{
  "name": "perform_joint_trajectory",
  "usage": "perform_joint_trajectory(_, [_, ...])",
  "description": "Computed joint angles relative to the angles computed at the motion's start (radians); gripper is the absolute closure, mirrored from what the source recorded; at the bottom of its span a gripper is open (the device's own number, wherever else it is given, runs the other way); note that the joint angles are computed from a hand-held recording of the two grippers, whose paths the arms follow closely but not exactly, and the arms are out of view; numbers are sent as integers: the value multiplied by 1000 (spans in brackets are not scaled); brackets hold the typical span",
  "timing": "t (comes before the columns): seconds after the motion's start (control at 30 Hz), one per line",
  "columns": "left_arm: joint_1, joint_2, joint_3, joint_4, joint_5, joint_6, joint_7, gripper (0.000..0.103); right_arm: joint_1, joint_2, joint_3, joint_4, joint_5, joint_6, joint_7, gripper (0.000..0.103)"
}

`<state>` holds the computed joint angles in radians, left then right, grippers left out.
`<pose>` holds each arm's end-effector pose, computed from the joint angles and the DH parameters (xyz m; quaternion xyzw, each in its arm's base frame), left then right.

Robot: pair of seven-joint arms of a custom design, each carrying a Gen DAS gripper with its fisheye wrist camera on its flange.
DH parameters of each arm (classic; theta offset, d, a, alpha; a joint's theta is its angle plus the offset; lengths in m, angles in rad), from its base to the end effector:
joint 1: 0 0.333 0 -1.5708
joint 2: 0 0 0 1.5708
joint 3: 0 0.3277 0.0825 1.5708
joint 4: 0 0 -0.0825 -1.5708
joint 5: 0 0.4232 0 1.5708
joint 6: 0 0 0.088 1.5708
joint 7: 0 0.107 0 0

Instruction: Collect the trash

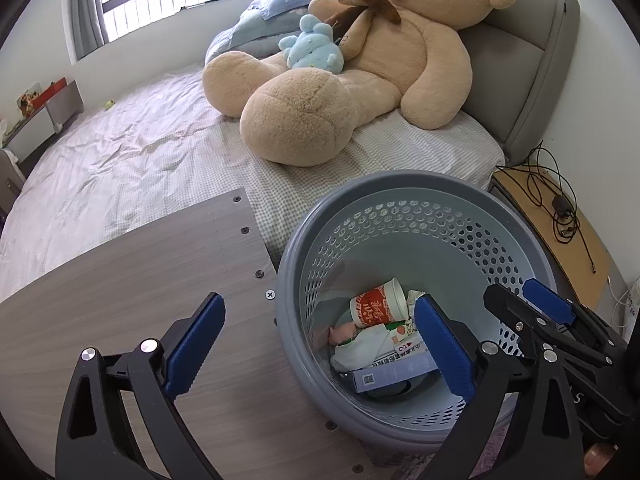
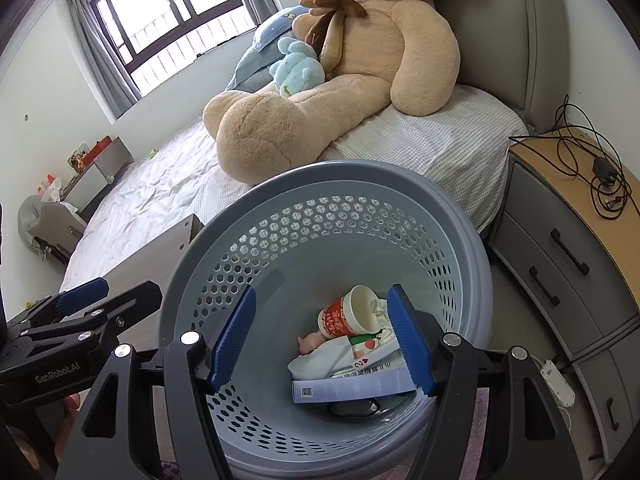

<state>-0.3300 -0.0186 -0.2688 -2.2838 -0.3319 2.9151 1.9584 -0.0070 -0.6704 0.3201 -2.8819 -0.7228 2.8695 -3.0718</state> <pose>0.4961 -0.3146 0.4199 -0.4034 0.8550 -0.2978 0.1325 0.3545 0.1409 0.3940 -0.3966 0.8335 -0.2380 0.3021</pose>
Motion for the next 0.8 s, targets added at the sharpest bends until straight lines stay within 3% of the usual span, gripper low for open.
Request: perform_joint_trajectory(0.8, [8,-4,2,-7,87,6,-84,6,3,-8,-3,-4,12,-1,-4,36])
